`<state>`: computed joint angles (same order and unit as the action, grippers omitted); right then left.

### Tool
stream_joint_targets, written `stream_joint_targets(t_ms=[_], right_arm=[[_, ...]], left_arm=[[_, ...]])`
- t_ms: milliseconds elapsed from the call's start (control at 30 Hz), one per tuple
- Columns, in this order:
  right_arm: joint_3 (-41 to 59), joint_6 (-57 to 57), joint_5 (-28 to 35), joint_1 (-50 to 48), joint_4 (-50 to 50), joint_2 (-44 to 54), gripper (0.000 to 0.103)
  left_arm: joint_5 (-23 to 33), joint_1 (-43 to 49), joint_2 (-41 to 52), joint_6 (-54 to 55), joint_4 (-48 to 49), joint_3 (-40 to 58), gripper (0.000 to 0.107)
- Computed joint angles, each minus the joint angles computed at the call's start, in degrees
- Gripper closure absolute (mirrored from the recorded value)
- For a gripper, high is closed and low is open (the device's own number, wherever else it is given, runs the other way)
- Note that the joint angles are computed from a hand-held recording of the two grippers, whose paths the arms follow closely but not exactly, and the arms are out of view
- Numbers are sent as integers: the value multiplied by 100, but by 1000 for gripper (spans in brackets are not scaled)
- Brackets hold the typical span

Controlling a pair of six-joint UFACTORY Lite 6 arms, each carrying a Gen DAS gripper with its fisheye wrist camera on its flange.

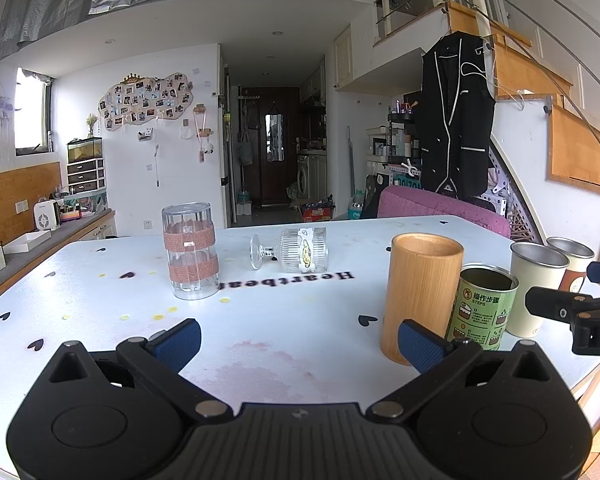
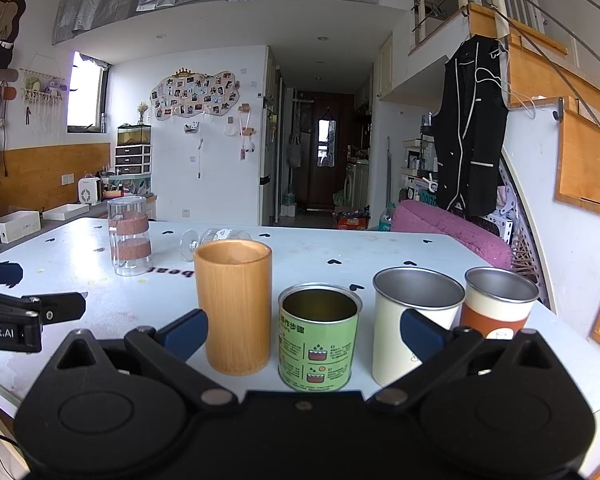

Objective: Flip cup upright

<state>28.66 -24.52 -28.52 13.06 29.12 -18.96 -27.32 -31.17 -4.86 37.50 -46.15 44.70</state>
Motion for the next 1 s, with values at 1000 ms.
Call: stream_joint_targets(t_ms=[1000], right_arm=[[-52,31,-6,-13,-32,-24,0]], left_arm=[[-4,-28,16,54,-67,19,4]])
